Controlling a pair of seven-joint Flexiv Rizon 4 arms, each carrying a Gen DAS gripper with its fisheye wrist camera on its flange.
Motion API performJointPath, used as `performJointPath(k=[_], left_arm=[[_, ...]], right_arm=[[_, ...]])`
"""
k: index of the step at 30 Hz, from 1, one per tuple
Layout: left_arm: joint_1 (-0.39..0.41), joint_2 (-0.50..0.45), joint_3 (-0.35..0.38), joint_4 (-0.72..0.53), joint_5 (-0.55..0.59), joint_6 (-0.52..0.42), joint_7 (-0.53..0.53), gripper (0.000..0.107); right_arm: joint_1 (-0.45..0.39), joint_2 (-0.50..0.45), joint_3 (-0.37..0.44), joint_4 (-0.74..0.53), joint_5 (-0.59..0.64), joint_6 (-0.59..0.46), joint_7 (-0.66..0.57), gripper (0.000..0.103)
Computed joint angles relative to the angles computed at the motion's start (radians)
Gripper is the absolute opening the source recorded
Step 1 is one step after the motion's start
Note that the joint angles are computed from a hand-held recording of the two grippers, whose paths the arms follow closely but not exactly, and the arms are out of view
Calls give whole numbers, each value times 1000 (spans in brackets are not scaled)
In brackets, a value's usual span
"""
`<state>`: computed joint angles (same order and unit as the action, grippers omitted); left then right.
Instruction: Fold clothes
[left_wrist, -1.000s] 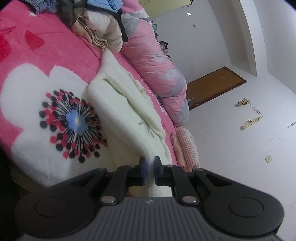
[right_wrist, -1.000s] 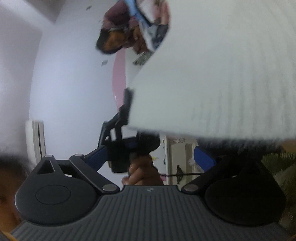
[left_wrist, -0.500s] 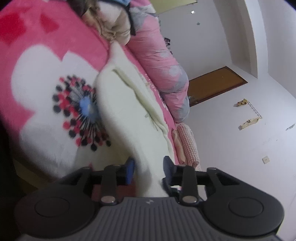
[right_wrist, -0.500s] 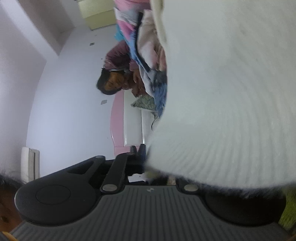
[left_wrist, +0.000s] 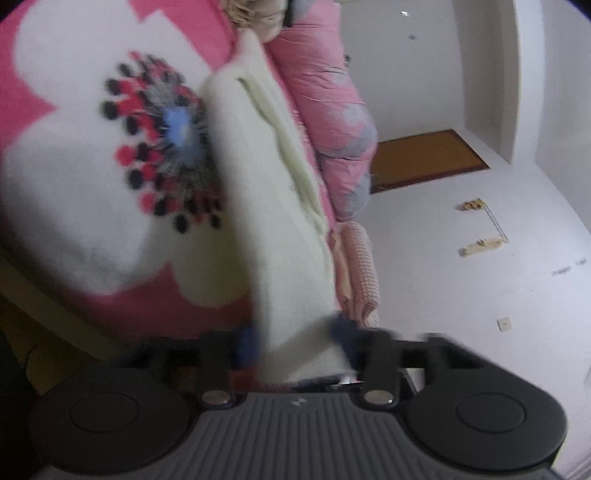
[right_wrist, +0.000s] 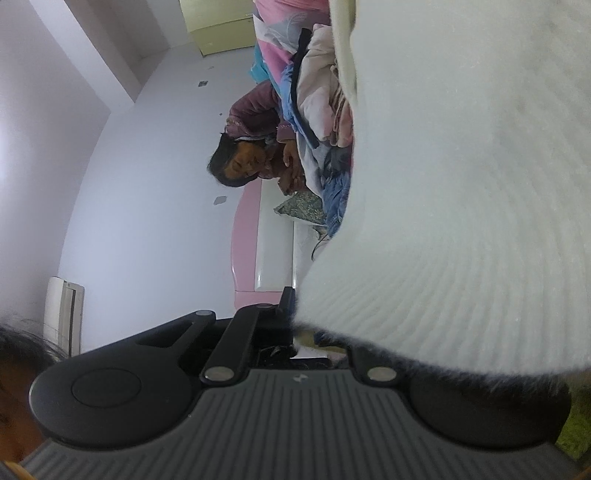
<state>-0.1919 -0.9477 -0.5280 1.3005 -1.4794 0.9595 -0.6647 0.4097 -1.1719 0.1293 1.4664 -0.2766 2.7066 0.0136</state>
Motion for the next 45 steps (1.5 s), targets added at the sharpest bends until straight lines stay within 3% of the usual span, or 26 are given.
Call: performJointPath(k=[4, 6, 8, 10, 12, 15, 19, 26, 32, 37, 41, 45], left_arm=[[-12, 6, 0, -17, -5, 24, 22, 11], [-15, 4, 1, -32, 6, 25, 17, 10], [-16, 5, -2, -45, 12, 27, 24, 10], [-14, 4, -8, -58, 14, 24, 35, 10], [-13, 0, -13, -72, 18, 15, 42, 10], [-13, -4, -18, -89, 27, 4, 46, 11], [-15, -6, -17, -103, 43, 3, 44, 11], [-11, -4, -15, -107, 64, 5, 34, 11], [-9, 2, -21, -94, 48, 19, 43, 11], [-8, -3, -21, -98, 51, 16, 40, 11], [-6, 0, -22, -94, 45, 22, 52, 11], [-4, 6, -27, -95, 14, 42, 83, 11]], right_arm=[[-15, 84, -46, 129, -79, -20, -56, 18], [-14, 178, -82, 265, -101, -30, -156, 32], [-8, 271, -111, 391, -93, -34, -267, 38], [26, 362, -130, 523, 52, -14, -400, 45], [106, 451, -161, 629, 343, -43, -536, 46], [210, 547, -210, 689, 698, -205, -659, 47], [281, 607, -250, 691, 883, -450, -797, 46], [126, 538, -76, 676, 753, -344, -706, 46], [59, 488, -16, 684, 705, -220, -590, 46], [-14, 444, 34, 689, 528, -141, -490, 44], [-2, 457, 13, 694, 491, -141, -491, 13], [24, 490, -16, 692, 528, -129, -532, 10]])
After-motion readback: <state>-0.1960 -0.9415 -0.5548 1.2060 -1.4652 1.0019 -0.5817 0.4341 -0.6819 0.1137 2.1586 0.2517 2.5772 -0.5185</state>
